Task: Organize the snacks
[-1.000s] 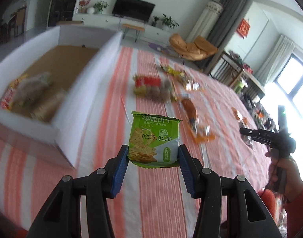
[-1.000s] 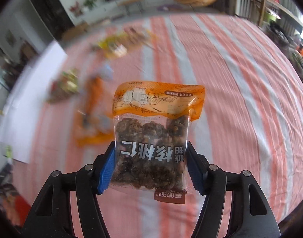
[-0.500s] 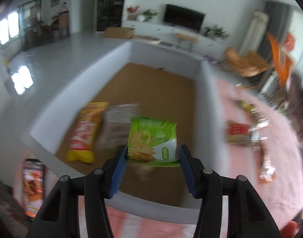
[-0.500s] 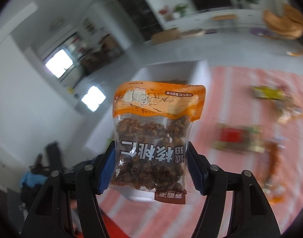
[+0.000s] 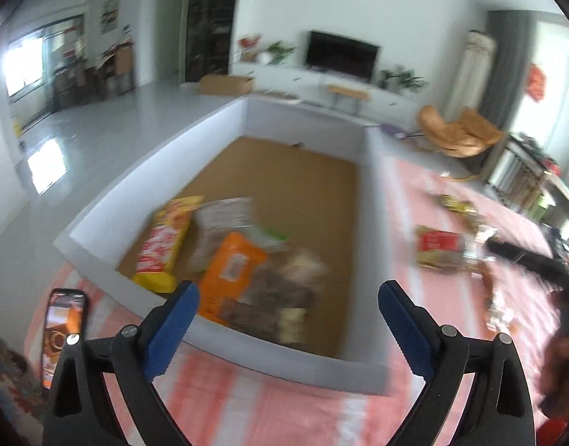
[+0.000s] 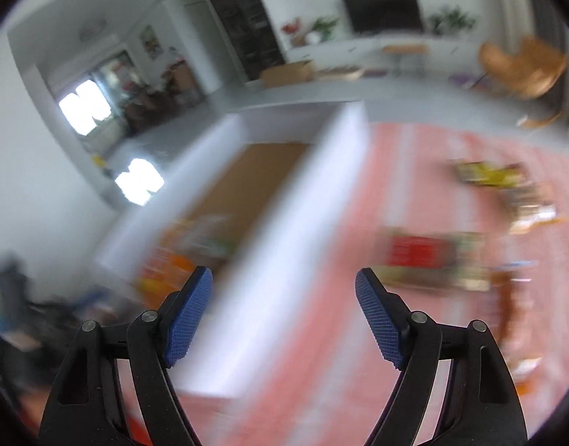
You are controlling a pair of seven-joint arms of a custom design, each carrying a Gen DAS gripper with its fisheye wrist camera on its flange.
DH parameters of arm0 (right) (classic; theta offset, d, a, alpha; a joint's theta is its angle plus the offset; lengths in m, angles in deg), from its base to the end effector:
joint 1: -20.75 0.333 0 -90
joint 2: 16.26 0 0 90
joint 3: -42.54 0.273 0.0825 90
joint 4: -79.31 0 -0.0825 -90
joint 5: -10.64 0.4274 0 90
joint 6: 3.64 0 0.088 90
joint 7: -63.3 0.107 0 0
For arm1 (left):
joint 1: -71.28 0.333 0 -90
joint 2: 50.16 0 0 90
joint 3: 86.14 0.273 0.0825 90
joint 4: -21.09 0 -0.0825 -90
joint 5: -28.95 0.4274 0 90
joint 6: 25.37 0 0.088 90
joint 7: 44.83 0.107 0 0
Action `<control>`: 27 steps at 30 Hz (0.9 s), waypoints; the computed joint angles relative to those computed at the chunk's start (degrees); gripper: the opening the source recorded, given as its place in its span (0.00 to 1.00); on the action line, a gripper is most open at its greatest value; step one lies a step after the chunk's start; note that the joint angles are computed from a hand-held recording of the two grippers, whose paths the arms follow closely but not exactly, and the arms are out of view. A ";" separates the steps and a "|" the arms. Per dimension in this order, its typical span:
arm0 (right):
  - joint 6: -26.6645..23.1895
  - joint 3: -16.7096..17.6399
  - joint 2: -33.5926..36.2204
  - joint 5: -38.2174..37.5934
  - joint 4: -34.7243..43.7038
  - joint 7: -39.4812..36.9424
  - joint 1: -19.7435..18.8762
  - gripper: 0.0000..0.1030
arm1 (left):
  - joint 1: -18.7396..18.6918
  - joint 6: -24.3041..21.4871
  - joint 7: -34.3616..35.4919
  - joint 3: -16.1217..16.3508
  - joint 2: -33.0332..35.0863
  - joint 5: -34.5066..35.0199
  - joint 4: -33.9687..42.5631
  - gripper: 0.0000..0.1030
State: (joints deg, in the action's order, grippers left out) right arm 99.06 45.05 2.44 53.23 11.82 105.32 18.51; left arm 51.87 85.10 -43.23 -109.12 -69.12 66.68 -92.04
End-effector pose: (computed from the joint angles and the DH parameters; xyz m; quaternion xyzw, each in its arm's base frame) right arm 0.6997 0.0552 0.6216 -0.8484 0.3557 0.0078 0.3920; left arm 0.4148 -0.3516 0.5957 -0.8236 0.4098 -0.2377 0.3119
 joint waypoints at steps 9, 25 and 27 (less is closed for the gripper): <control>16.67 -7.87 6.10 -12.57 -4.47 -5.43 -8.02 0.80 | -7.39 11.79 3.64 -2.35 21.14 6.71 19.46 0.98; 18.07 -4.42 14.80 -14.45 5.39 -0.19 -16.07 0.88 | -18.56 4.16 10.34 8.15 41.83 -1.20 35.50 0.98; 18.30 -4.37 15.19 -14.62 5.83 0.14 -15.85 0.88 | -18.75 3.42 10.80 8.69 42.43 -0.85 35.55 0.98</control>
